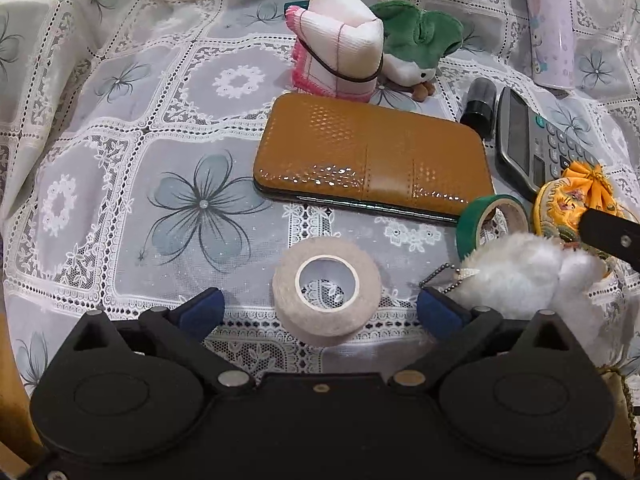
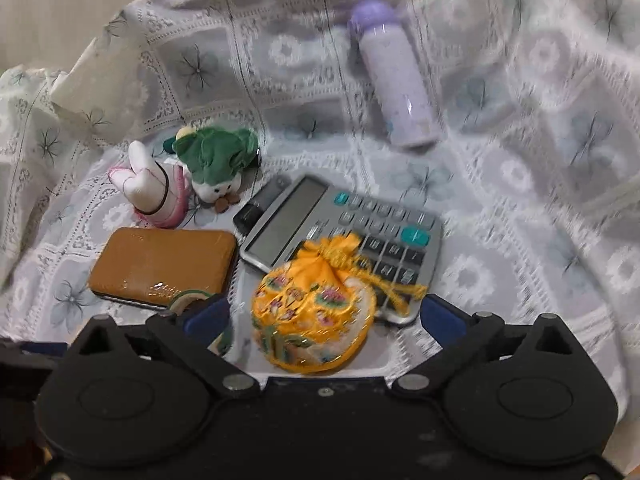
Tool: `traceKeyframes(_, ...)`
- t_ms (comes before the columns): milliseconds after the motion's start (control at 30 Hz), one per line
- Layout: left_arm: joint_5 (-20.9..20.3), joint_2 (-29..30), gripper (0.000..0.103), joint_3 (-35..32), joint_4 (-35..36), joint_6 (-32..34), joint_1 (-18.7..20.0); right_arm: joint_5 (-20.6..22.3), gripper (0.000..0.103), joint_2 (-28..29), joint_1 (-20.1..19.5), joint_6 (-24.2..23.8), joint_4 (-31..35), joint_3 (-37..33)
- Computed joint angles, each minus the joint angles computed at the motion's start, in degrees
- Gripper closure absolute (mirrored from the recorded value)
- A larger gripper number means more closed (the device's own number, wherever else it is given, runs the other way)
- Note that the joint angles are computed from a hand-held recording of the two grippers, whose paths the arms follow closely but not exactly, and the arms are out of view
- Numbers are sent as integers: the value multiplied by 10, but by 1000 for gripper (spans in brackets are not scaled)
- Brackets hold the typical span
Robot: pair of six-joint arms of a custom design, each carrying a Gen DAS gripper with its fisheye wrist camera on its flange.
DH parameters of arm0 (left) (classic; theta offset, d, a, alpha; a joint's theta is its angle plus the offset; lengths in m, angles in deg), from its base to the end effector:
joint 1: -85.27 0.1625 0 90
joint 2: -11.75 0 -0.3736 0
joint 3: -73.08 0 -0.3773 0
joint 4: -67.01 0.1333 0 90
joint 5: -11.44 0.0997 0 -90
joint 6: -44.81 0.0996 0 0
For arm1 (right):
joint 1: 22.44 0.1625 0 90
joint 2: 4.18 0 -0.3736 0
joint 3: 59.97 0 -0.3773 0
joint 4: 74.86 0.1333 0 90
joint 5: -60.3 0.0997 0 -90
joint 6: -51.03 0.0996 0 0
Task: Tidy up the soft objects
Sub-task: 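Reach the left tool to the beige tape roll while the right tool reaches the yellow pouch, then grasp the tape roll with the left tool while the right tool grasps the yellow pouch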
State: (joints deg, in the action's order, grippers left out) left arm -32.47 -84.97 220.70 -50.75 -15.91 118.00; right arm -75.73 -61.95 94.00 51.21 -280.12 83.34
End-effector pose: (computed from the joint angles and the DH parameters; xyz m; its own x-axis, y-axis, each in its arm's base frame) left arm -0.1068 -0.3124 0.1380 -0.7416 -0.0735 -0.6668 0.2590 0.8856 -0.3856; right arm 0.2108 -0.2855 0.0917 -0.7817 0.0128 0.6235 -0.3842 0.7776 -0.4977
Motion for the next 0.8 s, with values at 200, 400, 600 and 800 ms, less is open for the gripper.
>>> traceKeyframes(200,-2,4,4,-4,2,5,2,13,19,0,-23,45,56,-13)
traceKeyframes(400,-3,-15,13,-3,18,-9,-3,20,40,3,-22,27,78,-19)
traceKeyframes(600,5,-38,36,-3,42,-28,-9,11,41,-6,-12,19,56,-10)
traceKeyframes(800,4,-38,52,1,27,-16,-15,9,41,-24,-10,12,44,-2)
